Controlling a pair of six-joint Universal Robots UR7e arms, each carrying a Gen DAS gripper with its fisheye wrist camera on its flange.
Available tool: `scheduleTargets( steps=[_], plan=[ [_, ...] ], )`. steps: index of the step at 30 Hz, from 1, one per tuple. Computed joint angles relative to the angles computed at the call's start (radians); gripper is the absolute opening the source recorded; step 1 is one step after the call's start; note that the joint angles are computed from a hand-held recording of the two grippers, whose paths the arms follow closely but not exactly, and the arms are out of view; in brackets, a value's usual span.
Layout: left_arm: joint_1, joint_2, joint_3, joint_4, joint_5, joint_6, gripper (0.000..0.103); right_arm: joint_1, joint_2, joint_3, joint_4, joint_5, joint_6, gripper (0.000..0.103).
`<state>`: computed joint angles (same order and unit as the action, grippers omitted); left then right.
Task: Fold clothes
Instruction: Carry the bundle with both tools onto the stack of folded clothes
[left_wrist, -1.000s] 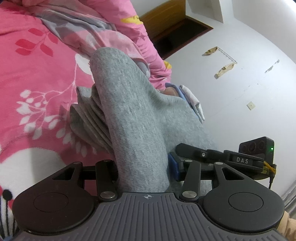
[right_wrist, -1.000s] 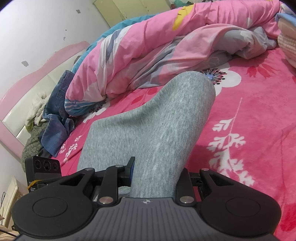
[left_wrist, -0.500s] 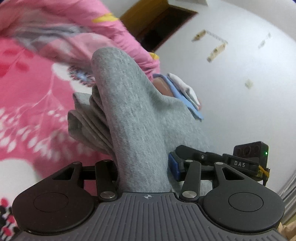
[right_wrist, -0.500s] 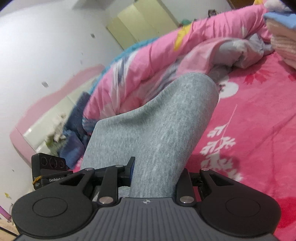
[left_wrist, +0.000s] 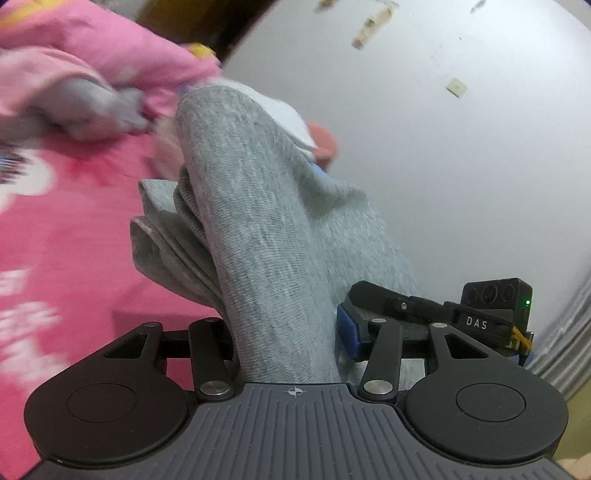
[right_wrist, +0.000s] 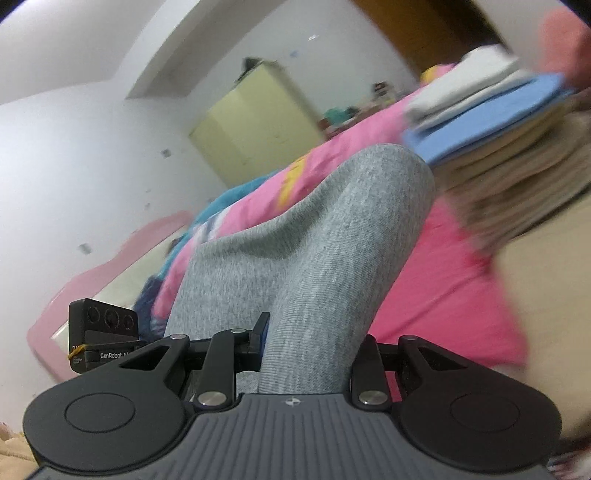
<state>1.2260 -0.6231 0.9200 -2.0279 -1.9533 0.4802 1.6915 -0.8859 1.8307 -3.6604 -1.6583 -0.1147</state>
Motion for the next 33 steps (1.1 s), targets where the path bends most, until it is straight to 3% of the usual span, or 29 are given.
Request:
scheduleTargets(
  steps=[4,8,13,18,23,28,30,33],
  plan=[
    [-0.044,0.116,-0.082,0.034,-0.053,-0.052,0.048,-0.033,-0.141,0.052,0.075,-0.066,-0.040,0.028],
    [-0.074,0.242,-0.201,0.079,-0.105,-0.105,0.048,-0.082,-0.251,0.047,0.206,-0.077,-0.109,0.028],
    [-0.085,0.366,-0.331,0.121,-0.123,-0.157,0.048,-0.184,-0.325,-0.004,0.405,0.018,-0.132,0.028],
    [-0.072,0.488,-0.480,0.188,-0.078,-0.211,0.048,-0.315,-0.341,-0.042,0.567,0.126,-0.099,0.028],
    [-0.044,0.580,-0.643,0.288,-0.087,-0.232,0.048,-0.364,-0.322,-0.071,0.634,0.176,-0.099,0.028],
    [-0.042,0.551,-0.607,0.260,-0.091,-0.206,0.049,-0.359,-0.321,-0.114,0.684,0.209,-0.175,0.028],
    [-0.035,0.507,-0.515,0.203,-0.086,-0.199,0.049,-0.366,-0.311,-0.141,0.714,0.223,-0.196,0.028],
    [-0.023,0.502,-0.486,0.178,-0.067,-0.210,0.051,-0.385,-0.292,-0.165,0.742,0.228,-0.225,0.034]
  ],
)
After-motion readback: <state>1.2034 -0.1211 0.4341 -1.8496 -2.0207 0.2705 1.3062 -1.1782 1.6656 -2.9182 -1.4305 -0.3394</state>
